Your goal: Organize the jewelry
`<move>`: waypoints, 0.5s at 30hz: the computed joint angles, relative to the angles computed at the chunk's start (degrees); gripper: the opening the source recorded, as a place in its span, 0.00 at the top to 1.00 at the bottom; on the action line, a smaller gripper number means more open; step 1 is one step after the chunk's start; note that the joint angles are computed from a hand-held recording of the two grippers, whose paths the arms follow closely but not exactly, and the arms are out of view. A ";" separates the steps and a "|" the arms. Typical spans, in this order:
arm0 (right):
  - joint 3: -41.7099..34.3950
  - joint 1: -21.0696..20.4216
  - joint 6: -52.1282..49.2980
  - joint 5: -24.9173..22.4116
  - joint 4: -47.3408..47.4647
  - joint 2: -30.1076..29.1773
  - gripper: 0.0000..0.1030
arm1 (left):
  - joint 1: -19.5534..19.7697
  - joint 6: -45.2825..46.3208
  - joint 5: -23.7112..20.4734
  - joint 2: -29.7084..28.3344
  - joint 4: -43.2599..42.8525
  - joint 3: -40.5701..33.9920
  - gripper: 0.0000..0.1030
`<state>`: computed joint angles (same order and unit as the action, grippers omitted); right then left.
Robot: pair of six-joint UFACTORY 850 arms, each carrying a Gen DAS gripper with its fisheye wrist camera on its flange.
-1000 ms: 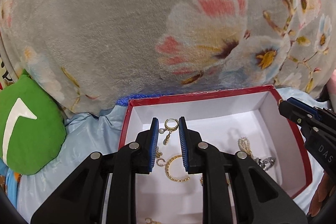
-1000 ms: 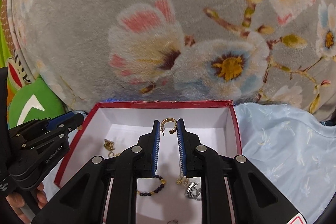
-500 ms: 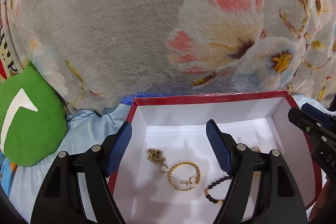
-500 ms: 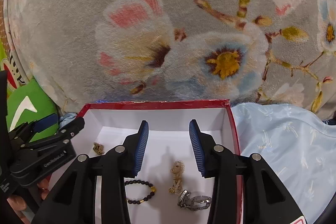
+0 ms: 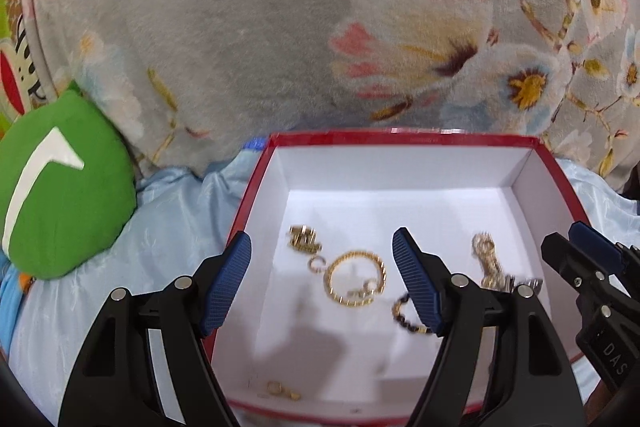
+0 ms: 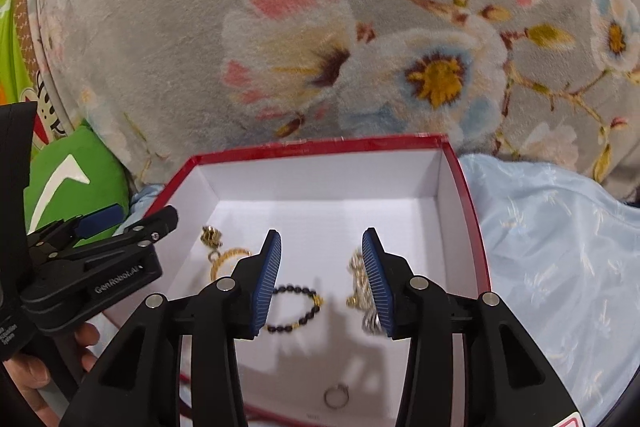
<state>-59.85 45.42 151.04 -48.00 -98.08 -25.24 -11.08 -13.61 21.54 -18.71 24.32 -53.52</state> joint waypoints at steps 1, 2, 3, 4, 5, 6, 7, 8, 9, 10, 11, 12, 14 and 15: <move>0.05 0.41 0.05 -0.60 1.07 -0.32 0.59 | 0.35 -1.07 -0.20 0.09 1.04 0.58 0.31; 0.02 0.78 -0.19 -1.16 2.45 -0.64 0.59 | 0.57 -1.02 -0.17 0.12 0.59 1.07 0.31; 0.11 1.10 0.07 -1.55 3.60 -0.95 0.59 | 0.80 -0.96 -0.19 0.18 0.32 1.72 0.31; 0.36 1.31 0.88 -1.66 3.93 -1.12 0.59 | 0.93 -0.35 -0.20 0.23 -0.37 2.28 0.31; 0.59 1.39 1.44 -1.60 4.20 -1.21 0.59 | 1.01 1.06 -0.13 0.28 -1.73 2.82 0.31; 0.76 1.55 1.87 -1.80 4.92 -1.42 0.59 | 0.94 3.79 0.16 0.46 -4.58 3.47 0.31; 0.89 1.66 2.26 -1.75 5.21 -1.56 0.59 | 1.02 4.47 0.37 0.61 -5.35 3.94 0.31; 1.11 1.69 2.86 -1.46 5.16 -1.62 0.59 | 1.25 3.60 0.53 0.76 -4.65 4.38 0.31; 1.30 1.74 3.33 -1.14 5.32 -1.67 0.59 | 1.44 2.77 0.39 0.83 -4.01 4.55 0.31; 1.44 1.90 3.58 -1.18 5.51 -1.72 0.60 | 1.54 2.47 0.29 0.93 -3.97 4.84 0.31; 1.45 2.20 3.46 -1.60 5.78 -1.85 0.60 | 1.49 3.44 0.34 1.05 -5.01 5.13 0.31; 1.23 2.48 2.85 -2.00 6.35 -2.10 0.60 | 1.36 5.15 0.66 1.29 -6.67 5.63 0.31; 0.30 3.03 0.45 -3.23 8.50 -2.78 0.59 | 1.02 7.56 0.69 1.51 -8.90 6.21 0.31; -0.06 3.26 -0.61 -3.55 9.21 -3.05 0.59 | 0.85 8.11 0.71 1.56 -9.55 6.49 0.31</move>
<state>-59.92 48.68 150.43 -51.55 -88.87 -28.29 -10.23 -5.50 22.25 -17.15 14.77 -47.03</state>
